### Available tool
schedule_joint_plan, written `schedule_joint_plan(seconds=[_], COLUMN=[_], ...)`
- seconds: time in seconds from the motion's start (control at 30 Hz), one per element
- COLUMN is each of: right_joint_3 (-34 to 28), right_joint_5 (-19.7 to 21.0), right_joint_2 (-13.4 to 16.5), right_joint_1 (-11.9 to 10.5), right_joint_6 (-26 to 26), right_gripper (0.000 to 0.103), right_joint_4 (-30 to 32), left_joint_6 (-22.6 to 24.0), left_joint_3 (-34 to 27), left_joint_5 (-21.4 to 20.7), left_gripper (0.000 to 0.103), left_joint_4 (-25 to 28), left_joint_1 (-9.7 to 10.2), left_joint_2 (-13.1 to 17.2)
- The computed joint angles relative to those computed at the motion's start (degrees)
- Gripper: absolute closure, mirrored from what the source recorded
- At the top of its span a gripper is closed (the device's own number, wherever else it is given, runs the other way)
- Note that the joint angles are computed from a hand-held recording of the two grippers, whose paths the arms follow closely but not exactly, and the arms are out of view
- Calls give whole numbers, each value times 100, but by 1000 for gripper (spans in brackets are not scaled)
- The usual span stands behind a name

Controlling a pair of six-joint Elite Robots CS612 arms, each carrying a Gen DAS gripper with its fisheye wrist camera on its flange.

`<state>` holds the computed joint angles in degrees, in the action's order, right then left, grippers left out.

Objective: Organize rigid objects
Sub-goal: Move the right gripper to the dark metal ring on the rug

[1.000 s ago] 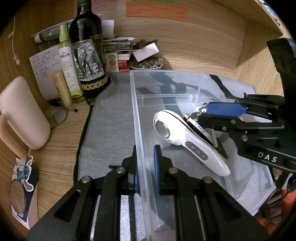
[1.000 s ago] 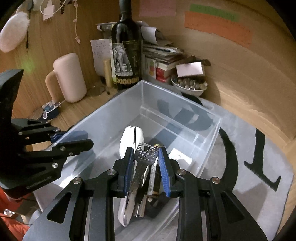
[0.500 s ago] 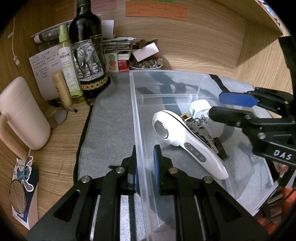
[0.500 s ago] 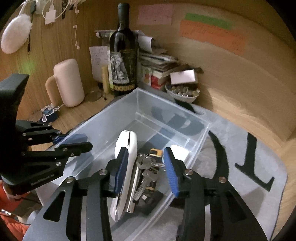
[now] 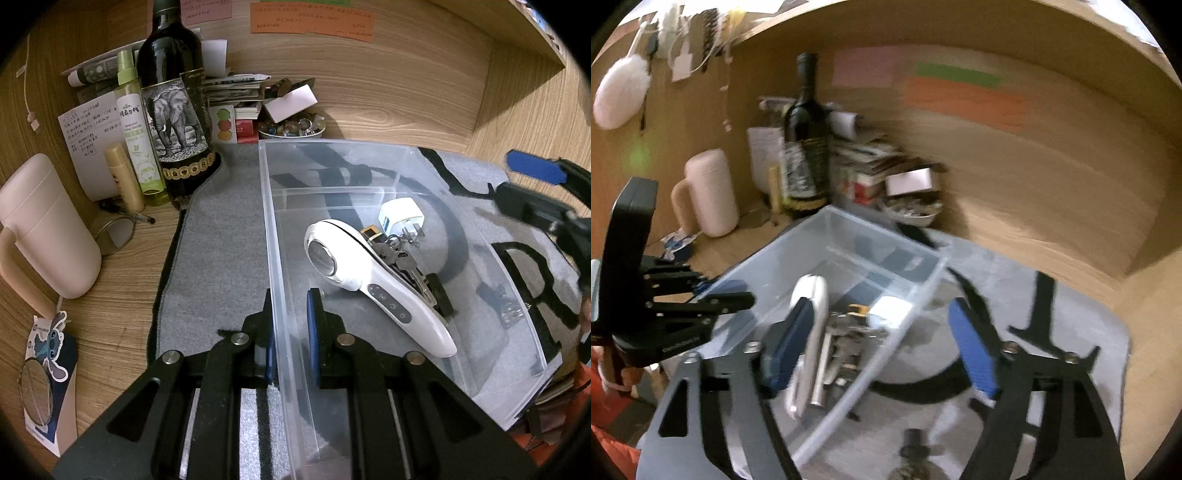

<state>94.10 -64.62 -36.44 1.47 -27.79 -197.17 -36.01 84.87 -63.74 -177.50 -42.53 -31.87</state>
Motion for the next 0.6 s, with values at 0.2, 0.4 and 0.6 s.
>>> schedule_joint_plan(seconds=[0.2,0.4,0.6], right_joint_3=[108,192,231], right_joint_5=[-236,-586,-766], right_joint_2=[-35,-34,25], right_joint_1=[-119,-180,-204], right_joint_6=[189,108,39], right_gripper=[24,23,23], right_joint_4=[-249,-32,338], left_joint_6=[1,3,7], left_joint_3=[-5,0,-5], left_joint_5=[10,0,5], left_gripper=[91,91,90], left_joint_4=[4,-2,2], left_joint_1=[-1,0,0], left_joint_2=[3,1,2])
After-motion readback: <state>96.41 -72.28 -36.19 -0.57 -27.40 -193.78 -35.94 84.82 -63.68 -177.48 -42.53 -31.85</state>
